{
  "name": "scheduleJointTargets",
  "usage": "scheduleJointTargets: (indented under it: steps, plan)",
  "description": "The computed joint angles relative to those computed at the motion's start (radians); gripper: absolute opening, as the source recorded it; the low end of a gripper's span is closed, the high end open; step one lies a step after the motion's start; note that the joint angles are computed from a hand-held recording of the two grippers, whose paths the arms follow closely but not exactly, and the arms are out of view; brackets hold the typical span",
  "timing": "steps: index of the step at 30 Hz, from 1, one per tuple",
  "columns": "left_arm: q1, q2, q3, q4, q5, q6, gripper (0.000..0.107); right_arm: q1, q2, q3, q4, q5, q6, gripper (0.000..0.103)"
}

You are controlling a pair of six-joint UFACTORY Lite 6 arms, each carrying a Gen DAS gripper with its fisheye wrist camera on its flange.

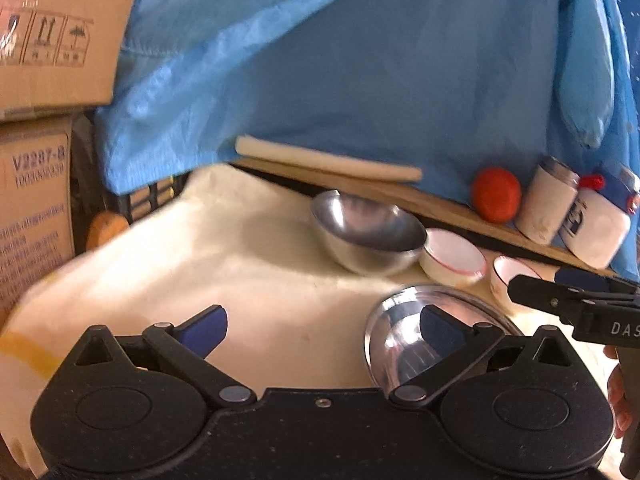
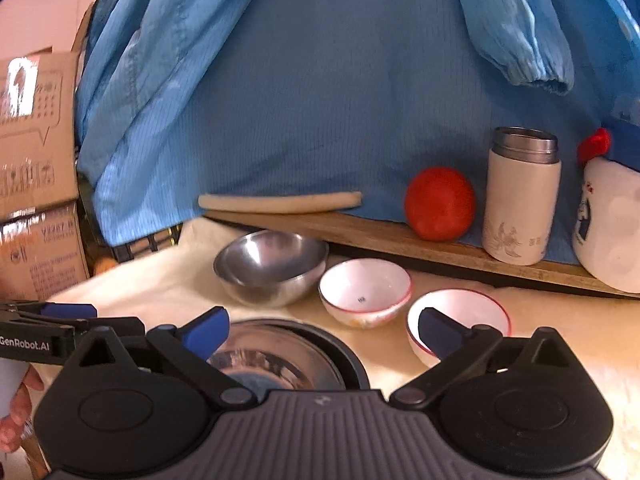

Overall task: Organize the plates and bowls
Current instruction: 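Move both tools toward the stainless mixing bowl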

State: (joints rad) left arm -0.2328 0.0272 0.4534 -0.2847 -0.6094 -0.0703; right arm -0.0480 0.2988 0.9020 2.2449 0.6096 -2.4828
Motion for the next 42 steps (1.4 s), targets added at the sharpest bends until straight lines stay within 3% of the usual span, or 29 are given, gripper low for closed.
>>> scheduleJointTargets:
  steps: [9,23,30,37,42]
  plan:
    - [0.11,0.114,0.155,0.07,0.049,-0.025,0.102,0.045,0.153,0.218,-0.08,-0.034,0.18,0.103]
    - [0.203,0.396,0.486,0.147,0.139,-0.094,0.102,0.081,0.41,0.611,-0.368,-0.08,0.623,0.103]
    - [0.22,0.548,0.649,0.266,0.184,-0.235,0.102,0.091,0.541,0.829,-0.644,-0.082,0.966,0.103]
    - [0.22,0.642,0.729,0.359,0.139,-0.347,0.102,0.118,0.647,1.012,-0.796,-0.064,1.144,0.101]
    - [0.234,0.686,0.752,0.494,0.08,-0.502,0.101,0.128,0.738,1.151,-0.882,-0.053,1.258,0.091]
